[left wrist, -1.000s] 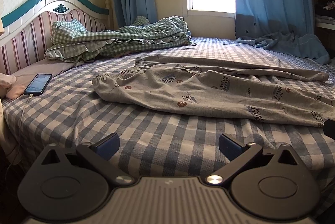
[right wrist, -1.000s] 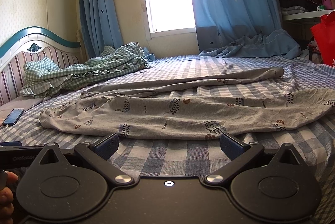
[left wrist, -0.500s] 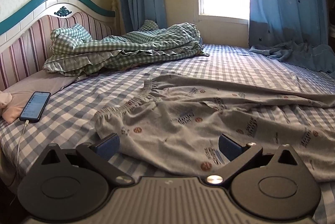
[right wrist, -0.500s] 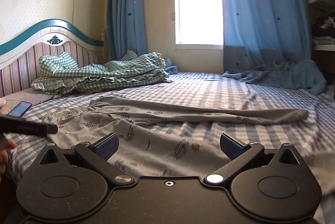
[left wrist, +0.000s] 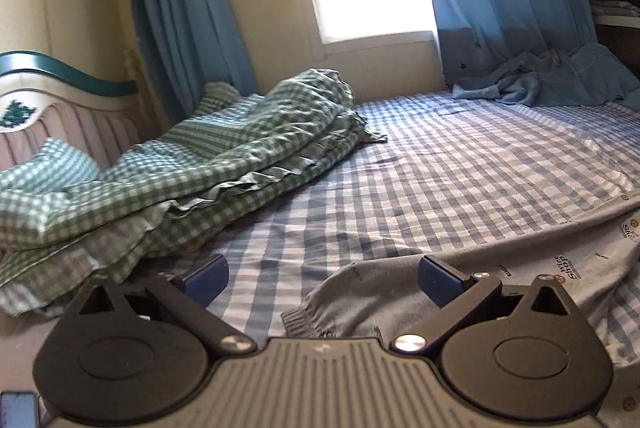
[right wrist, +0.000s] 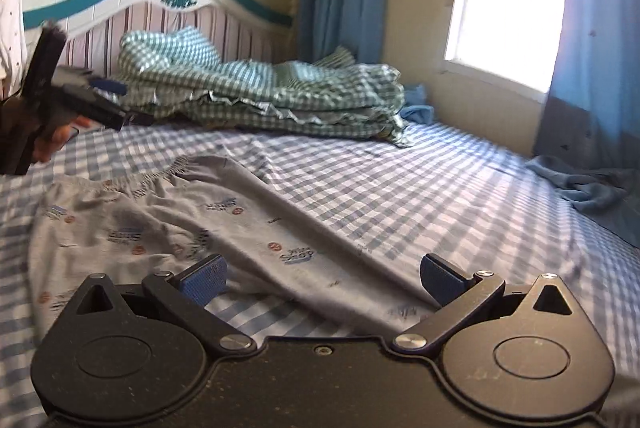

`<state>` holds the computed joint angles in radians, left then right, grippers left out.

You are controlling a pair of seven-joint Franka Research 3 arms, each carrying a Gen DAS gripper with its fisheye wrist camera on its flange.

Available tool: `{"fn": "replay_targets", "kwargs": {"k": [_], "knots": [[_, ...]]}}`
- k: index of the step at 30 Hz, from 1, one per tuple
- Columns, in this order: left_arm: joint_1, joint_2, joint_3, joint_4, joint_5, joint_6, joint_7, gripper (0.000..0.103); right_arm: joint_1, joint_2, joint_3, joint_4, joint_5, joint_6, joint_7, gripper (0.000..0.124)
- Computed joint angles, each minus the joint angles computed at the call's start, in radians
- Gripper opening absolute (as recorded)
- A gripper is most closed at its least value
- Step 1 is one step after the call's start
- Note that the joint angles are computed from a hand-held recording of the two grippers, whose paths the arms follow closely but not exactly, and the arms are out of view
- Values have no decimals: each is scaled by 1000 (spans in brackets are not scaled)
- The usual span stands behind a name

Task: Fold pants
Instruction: 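Grasp the grey pants waistband with the left tool while the right tool grasps it too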

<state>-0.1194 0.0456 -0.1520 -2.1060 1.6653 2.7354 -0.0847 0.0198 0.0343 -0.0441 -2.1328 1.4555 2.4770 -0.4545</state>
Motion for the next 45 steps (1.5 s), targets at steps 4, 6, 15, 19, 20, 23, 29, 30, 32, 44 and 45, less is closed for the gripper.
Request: {"fn": "replay_targets", "kwargs": {"k": [4, 6, 15, 19, 20, 23, 29, 30, 32, 44, 45], "knots": [[47, 211, 49, 198, -113, 155, 265, 102, -5, 243, 28, 294, -224, -77, 169, 100], [47, 291, 69, 268, -184, 195, 396, 102, -6, 349, 44, 432, -327, -97, 250, 96], [86, 419, 37, 341, -554, 301, 869, 94, -11, 554, 86, 699, -658, -135, 407, 79], [56, 474, 35, 392, -613, 316, 1000, 90, -33, 566, 103, 692, -732, -97, 443, 65], [45, 488, 32, 408, -630, 299, 1040, 85, -40, 571, 108, 693, -748, -91, 456, 57], [-46, 526, 95, 471, -634, 214, 1055, 23, -62, 591, 127, 705, -780, -64, 480, 36], [-260, 572, 299, 556, -483, 139, 822, 0, -90, 608, 160, 720, -800, -46, 487, 7], [-264, 574, 305, 567, -462, 146, 776, 0, -89, 603, 164, 712, -800, -31, 481, 5], [-209, 569, 259, 569, -499, 235, 773, 0, -91, 603, 178, 712, -786, 11, 466, 5], [34, 706, -169, 691, -960, 105, 1429, 56, -195, 755, 164, 1018, -813, -248, 669, 69], [21, 723, -167, 723, -994, 39, 1443, 50, -201, 768, 157, 1042, -823, -275, 685, 68]]}}
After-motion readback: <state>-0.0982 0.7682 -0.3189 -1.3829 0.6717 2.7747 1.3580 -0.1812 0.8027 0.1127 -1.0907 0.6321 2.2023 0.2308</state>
